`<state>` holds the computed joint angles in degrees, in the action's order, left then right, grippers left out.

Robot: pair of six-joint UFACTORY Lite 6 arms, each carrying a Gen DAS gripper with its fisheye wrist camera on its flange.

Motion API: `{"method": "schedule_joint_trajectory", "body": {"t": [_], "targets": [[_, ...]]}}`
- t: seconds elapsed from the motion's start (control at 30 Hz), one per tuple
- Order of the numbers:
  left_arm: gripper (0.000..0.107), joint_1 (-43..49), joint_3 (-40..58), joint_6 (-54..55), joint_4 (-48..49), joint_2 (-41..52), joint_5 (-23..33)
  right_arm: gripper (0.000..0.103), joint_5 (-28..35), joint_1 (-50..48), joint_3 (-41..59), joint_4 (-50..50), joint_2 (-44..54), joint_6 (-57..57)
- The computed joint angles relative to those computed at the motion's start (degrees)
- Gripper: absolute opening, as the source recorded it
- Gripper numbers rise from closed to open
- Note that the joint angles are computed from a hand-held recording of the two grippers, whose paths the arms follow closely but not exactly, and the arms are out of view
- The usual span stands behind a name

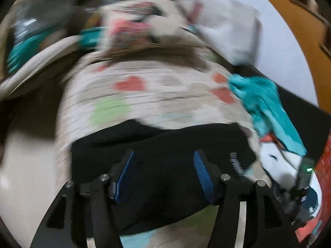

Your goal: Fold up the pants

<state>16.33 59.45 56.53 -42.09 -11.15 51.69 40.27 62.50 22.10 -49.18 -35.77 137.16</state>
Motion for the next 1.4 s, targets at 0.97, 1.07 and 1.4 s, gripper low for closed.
{"method": "schedule_joint_trajectory", "body": {"t": [0.97, 1.07, 1.4], "targets": [[0.019, -36.4, 39.3, -19.3, 14.0, 43.6, -0.9, 0.016, -14.8, -15.1, 0.8, -21.5, 6.0, 5.5], [0.019, -30.7, 34.9, -15.1, 8.2, 37.5, 1.5, 0.016, -7.7, -8.5, 7.2, -18.9, 9.8, -0.2], [0.019, -1.4, 33.3, -4.9, -6.8, 32.2, 19.3, 0.016, 4.6, 6.2, 41.3, -12.5, 35.3, -27.1]]}}
